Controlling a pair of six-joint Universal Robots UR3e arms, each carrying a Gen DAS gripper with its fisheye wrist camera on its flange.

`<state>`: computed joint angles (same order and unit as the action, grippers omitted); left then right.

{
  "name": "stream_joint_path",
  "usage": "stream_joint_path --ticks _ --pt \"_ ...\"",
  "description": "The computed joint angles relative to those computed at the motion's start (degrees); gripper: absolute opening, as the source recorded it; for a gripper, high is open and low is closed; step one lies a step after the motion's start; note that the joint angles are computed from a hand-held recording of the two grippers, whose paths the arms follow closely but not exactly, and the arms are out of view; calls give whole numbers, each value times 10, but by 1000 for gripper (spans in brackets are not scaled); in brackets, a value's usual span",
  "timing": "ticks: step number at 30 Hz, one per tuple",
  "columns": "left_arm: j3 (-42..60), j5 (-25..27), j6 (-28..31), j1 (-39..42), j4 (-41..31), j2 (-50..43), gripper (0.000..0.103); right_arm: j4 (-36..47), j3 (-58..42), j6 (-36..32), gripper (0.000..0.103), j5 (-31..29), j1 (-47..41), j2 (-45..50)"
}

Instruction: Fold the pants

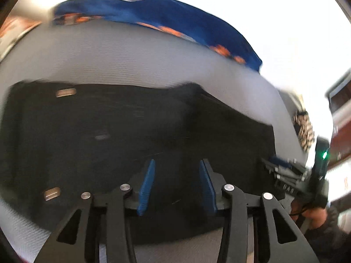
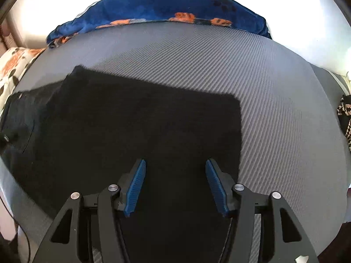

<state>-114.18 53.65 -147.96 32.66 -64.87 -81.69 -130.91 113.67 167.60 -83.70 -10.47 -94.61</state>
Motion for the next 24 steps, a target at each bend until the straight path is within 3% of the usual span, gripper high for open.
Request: stream_joint_path --ticks 3,7,9,15,19,24 --pt "13 -33 69 117 -121 47 47 31 4 14 55 11 15 -23" --pt "39 -75 130 279 -230 65 64 57 0 42 58 24 65 -32" --pt "53 -67 140 319 -242 51 68 61 -13 53 59 23 105 -21" --pt "131 -42 174 377 -370 -66 72 80 -80 97 58 51 184 30" --pt "128 -43 165 382 -384 -119 72 79 -107 127 63 58 195 46" --pt "107 -66 147 366 -326 -163 72 79 -121 156 63 49 204 46"
